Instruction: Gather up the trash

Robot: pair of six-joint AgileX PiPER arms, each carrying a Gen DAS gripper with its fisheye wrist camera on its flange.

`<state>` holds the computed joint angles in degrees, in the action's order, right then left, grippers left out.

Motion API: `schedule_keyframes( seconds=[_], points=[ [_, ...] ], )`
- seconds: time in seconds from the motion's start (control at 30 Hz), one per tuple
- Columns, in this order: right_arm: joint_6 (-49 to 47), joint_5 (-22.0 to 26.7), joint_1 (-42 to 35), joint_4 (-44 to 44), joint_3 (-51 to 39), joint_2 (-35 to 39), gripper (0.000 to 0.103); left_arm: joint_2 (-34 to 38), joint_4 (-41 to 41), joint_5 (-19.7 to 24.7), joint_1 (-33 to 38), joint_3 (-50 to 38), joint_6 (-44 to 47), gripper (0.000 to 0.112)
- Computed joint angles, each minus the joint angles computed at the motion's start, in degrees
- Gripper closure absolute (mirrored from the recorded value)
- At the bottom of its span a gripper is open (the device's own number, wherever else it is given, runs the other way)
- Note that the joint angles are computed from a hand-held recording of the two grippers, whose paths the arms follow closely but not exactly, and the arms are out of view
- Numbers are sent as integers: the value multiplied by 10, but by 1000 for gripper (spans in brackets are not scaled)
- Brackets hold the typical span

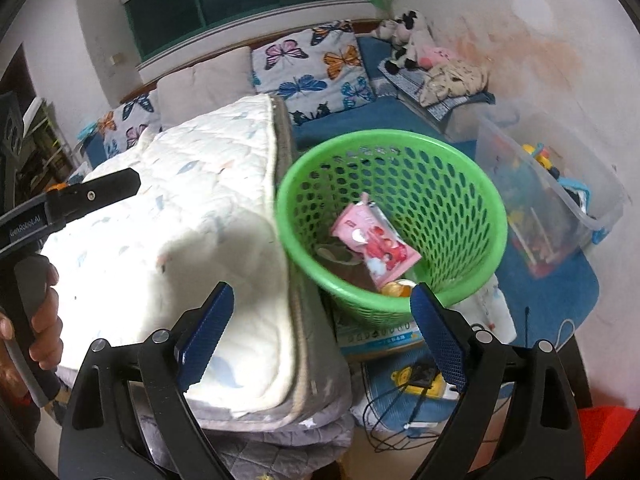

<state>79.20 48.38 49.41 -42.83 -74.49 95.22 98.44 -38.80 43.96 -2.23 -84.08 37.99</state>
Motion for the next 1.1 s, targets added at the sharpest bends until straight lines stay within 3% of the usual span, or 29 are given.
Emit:
schedule_keyframes(
  seconds=[0.3, 0.7, 1.1],
  points=[
    [4, 54, 74, -32, -57, 47, 12, -77, -23, -8, 65, 97, 61, 17],
    [36, 81, 130, -62, -78, 65, 12, -184, -60, -16, 176, 218, 172, 16],
    [95, 112, 186, -84, -80, 72, 10, -255, -145, 74, 351, 306, 314, 16]
  ],
)
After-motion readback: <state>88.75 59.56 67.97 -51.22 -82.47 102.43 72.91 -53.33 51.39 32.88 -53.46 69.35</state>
